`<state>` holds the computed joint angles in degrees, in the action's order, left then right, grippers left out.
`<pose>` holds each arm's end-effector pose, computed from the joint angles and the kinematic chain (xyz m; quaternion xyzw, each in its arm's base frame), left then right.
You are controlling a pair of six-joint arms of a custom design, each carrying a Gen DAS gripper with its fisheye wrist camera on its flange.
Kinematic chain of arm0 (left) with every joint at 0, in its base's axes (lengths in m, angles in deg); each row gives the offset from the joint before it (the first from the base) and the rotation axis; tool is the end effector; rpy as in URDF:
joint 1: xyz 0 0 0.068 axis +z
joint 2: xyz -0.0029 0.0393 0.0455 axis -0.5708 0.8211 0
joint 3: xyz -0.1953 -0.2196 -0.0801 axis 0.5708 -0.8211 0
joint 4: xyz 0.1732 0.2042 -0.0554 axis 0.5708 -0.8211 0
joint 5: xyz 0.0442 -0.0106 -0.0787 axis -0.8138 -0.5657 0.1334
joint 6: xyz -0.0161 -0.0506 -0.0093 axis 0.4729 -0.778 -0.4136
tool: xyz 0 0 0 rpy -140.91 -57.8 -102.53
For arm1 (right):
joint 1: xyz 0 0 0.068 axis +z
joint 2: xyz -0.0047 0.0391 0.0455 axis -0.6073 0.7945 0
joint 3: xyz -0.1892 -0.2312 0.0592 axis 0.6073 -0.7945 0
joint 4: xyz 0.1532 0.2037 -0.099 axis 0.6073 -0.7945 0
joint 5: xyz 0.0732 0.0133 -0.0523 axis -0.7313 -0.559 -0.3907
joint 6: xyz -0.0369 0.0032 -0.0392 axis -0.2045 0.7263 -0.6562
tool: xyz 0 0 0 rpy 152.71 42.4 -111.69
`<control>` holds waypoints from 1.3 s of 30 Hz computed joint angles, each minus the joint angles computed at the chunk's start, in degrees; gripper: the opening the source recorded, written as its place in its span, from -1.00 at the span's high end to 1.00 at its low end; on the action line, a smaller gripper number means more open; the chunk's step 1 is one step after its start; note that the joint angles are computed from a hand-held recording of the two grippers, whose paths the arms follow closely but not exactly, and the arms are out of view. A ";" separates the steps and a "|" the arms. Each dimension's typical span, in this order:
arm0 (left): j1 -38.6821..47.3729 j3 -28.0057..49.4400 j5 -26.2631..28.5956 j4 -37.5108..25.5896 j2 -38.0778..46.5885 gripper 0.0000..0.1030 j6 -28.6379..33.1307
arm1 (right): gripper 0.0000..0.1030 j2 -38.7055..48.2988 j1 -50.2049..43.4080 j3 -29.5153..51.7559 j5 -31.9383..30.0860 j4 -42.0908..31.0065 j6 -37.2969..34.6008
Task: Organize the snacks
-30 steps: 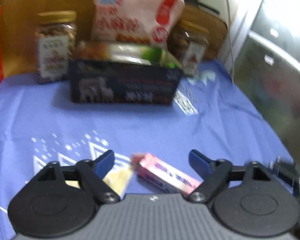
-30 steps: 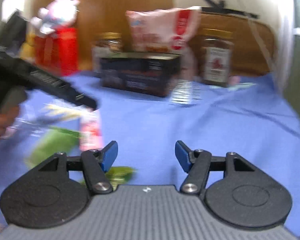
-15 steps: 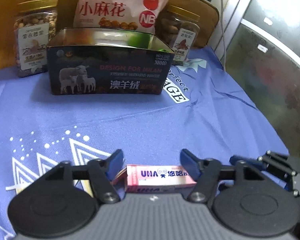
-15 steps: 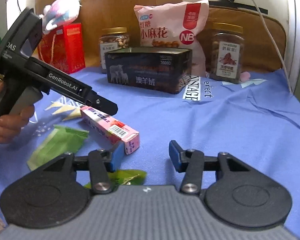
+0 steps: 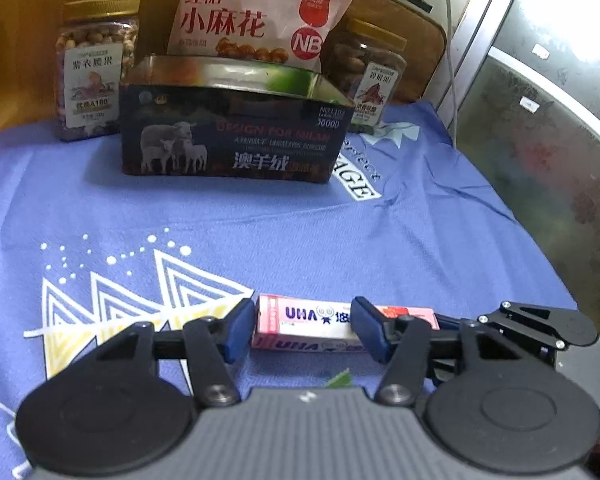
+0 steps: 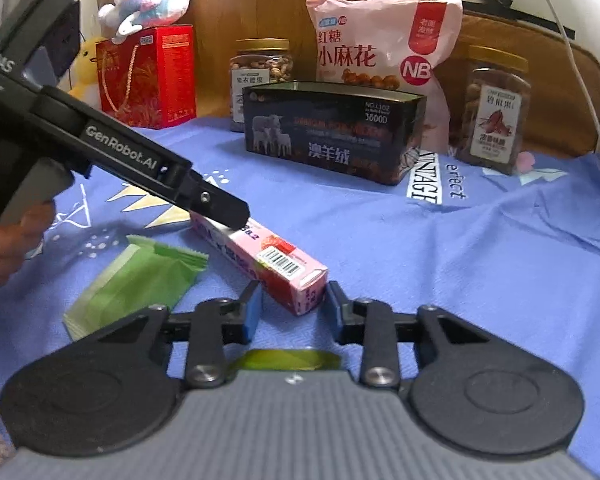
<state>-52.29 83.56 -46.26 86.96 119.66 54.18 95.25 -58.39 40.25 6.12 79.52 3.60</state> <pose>0.3226 -0.1139 0.1257 0.1545 0.9059 -0.2240 0.3245 0.2324 -0.0655 0.0709 -0.1892 0.8537 0.1139 0.4716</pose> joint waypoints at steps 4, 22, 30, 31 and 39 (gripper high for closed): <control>1.12 0.11 -0.02 0.61 -3.24 -0.01 -0.89 | 0.36 -2.19 0.60 0.45 -1.26 1.89 2.27; 6.16 25.68 -3.80 -2.65 10.31 -0.03 -7.64 | 0.36 7.05 12.15 27.93 5.46 -2.26 12.05; 4.75 35.42 -10.18 -6.84 18.44 -0.07 -7.00 | 0.34 12.50 13.68 33.98 10.10 -2.40 14.67; 4.84 35.28 -10.11 -6.87 18.34 -0.08 -7.12 | 0.34 12.38 13.40 33.92 9.85 -2.48 14.94; 5.08 19.71 -5.26 -2.60 7.24 -0.22 -4.05 | 0.19 5.08 7.81 25.63 0.75 -5.10 14.18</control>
<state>-47.21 103.27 -51.52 84.37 126.90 50.14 100.33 -50.58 65.87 6.87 74.42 17.78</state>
